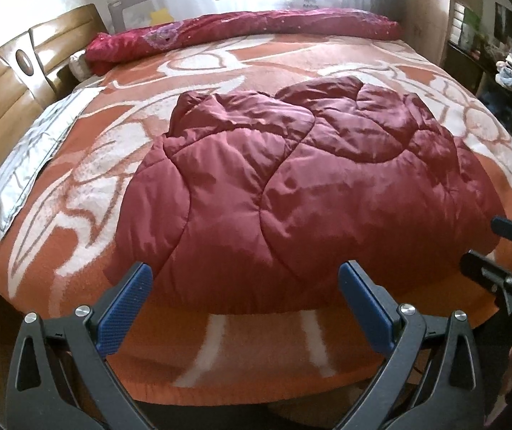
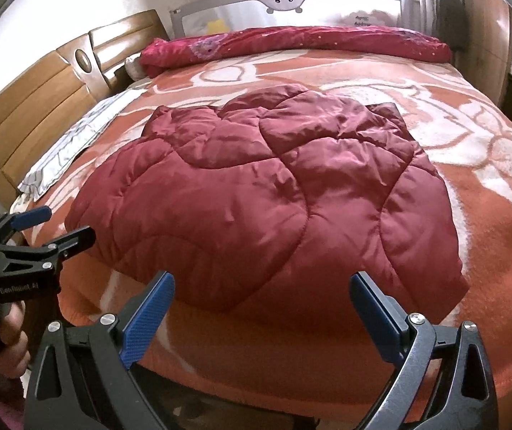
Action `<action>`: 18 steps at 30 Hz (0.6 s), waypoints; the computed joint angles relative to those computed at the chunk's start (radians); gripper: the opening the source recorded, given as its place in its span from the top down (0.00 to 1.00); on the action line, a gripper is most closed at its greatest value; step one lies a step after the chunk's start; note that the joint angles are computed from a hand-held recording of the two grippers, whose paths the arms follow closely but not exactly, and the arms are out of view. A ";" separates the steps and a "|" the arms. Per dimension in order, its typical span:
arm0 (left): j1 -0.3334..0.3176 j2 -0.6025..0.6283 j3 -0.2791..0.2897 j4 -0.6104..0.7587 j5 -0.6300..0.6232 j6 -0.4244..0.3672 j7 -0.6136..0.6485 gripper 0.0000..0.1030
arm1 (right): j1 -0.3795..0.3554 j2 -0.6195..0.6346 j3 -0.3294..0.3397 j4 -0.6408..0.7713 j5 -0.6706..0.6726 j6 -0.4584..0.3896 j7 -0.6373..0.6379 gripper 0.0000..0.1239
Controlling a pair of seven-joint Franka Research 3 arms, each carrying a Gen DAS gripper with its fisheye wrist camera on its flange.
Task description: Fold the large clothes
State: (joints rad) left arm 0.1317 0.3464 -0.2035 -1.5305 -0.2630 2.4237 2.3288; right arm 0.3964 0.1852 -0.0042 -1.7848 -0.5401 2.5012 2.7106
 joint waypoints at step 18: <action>-0.005 0.012 -0.004 0.022 0.004 -0.014 -0.021 0.00 | 0.007 0.040 -0.013 0.075 -0.003 -0.027 -0.026 0.20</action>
State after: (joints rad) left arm 0.1265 0.3588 -0.2078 -1.5085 -0.2587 2.4102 2.3075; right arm 0.4036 0.2255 -0.0170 -1.7100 -0.5434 2.4740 2.6842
